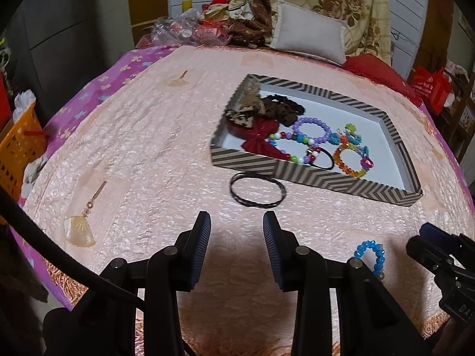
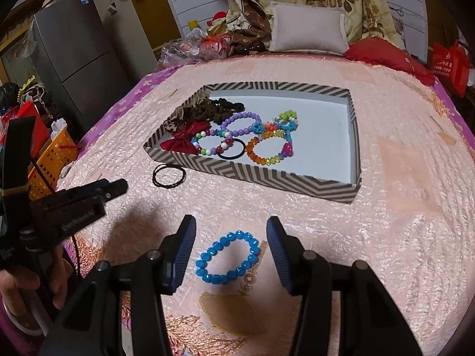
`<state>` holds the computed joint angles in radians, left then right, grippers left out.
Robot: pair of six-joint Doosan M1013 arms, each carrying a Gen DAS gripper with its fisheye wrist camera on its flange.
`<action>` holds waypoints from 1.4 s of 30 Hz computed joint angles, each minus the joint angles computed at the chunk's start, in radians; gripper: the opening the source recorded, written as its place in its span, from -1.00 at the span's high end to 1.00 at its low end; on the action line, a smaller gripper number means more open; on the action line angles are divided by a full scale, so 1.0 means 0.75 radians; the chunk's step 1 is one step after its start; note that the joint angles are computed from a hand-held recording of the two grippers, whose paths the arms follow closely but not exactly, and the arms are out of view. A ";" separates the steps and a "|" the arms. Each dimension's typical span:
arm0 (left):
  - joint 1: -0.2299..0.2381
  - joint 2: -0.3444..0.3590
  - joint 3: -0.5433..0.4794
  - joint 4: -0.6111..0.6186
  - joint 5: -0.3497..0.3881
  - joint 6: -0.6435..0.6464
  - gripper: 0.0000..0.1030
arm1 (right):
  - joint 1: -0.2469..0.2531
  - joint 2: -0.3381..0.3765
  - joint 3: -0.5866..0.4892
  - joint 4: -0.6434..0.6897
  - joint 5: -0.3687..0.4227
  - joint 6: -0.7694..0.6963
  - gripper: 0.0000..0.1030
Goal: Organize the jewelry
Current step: 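Move both open grippers toward the blue faceted bead bracelet and black hair tie, then grasp the black hair tie with the left gripper while the right grasps the blue bracelet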
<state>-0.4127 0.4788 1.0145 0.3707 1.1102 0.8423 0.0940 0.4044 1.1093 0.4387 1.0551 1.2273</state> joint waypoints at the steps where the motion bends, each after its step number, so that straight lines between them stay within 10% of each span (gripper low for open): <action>1: 0.008 -0.004 0.007 -0.008 -0.001 -0.003 0.51 | -0.001 0.000 0.003 -0.002 0.000 0.000 0.00; 42: 0.088 0.051 -0.031 -0.198 0.006 0.076 0.51 | 0.054 0.019 0.084 -0.238 -0.082 -0.092 0.24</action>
